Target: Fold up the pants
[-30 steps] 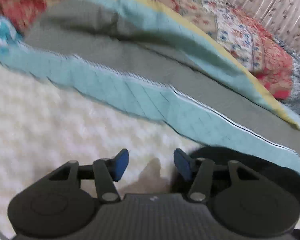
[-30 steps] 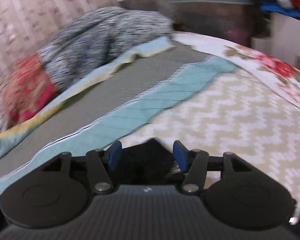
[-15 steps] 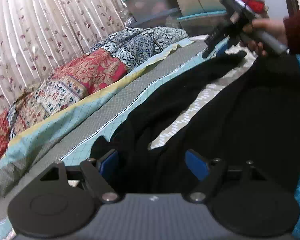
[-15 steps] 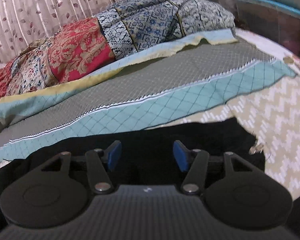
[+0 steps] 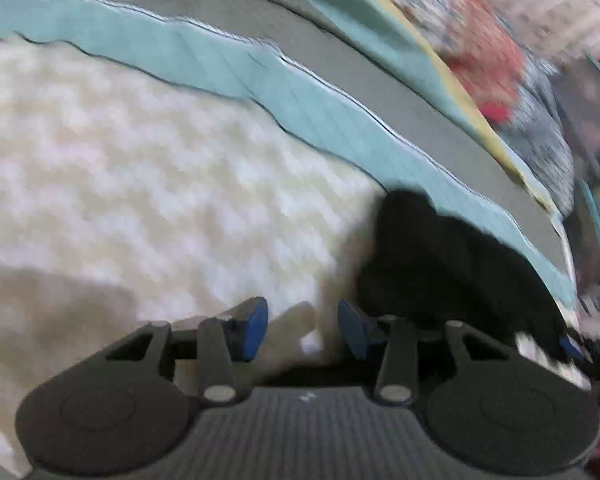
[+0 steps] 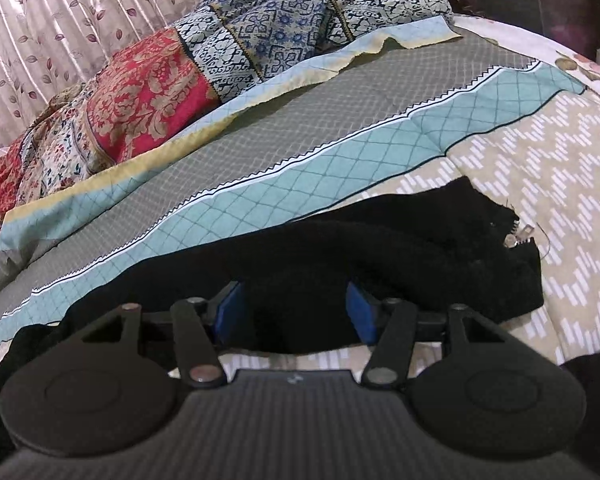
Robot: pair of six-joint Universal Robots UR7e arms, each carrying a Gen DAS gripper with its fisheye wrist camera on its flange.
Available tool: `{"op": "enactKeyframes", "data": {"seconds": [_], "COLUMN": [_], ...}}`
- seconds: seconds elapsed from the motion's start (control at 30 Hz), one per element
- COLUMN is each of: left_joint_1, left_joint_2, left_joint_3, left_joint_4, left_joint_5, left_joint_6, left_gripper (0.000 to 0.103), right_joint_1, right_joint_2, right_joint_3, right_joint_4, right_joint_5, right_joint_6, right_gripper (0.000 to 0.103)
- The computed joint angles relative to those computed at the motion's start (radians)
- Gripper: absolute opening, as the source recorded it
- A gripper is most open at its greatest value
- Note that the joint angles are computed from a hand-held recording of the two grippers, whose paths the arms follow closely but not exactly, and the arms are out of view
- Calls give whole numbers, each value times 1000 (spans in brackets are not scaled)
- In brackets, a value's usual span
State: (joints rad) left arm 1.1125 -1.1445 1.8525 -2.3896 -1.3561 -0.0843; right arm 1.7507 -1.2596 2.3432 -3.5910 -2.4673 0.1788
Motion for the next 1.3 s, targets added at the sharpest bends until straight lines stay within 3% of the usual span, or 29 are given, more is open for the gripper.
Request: {"op": "enactKeyframes", "data": {"seconds": [0.1,0.27,0.47,0.53,0.6,0.67,0.7,0.8,0.83,0.87,0.9,1.0,1.07,1.1,1.17,1.23,1.3], "left_joint_1": [-59,-187,-347,-383,-400,-401,-396,-388,-383,-385,-381,-354,-329,-310,-262,-192,-130], "left_joint_2": [-43,-77,-84,-57,-29,-28,-35,-95,-104,-117,-127,-161,-168,-170,-169,-149,-110], "left_joint_3": [125,317,511,545,557,551,544,535,534,535,530,491,443,411,345,266,203], "left_joint_4": [-103,-333,-639,-721,-782,-779,-764,-720,-732,-745,-748,-673,-576,-518,-425,-350,-340], "left_joint_5": [-7,122,324,358,372,369,362,343,344,355,357,318,281,243,132,-25,-126], "left_joint_6": [89,240,418,460,507,526,525,507,515,513,509,470,431,408,358,295,229], "left_gripper": [45,38,32,29,26,26,26,38,55,65,66,73,85,85,93,102,103], "right_joint_1": [17,49,102,118,130,147,147,127,122,115,104,77,58,50,44,54,52], "right_joint_2": [13,96,287,342,387,443,457,413,397,377,363,352,342,339,340,344,322], "right_joint_3": [-12,-82,-248,-304,-357,-416,-430,-380,-357,-329,-307,-275,-258,-257,-256,-261,-248], "right_joint_4": [11,47,153,197,257,334,362,259,194,125,42,-113,-157,-168,-180,-173,-160], "right_joint_5": [17,167,389,434,429,339,313,376,401,435,473,553,614,649,682,675,683], "right_joint_6": [-19,-64,-182,-226,-255,-300,-312,-270,-258,-237,-212,-161,-120,-104,-95,-102,-93], "right_gripper": [60,60,60,60,59,18,14,12,12,12,12,12,12,12,12,12,12]}}
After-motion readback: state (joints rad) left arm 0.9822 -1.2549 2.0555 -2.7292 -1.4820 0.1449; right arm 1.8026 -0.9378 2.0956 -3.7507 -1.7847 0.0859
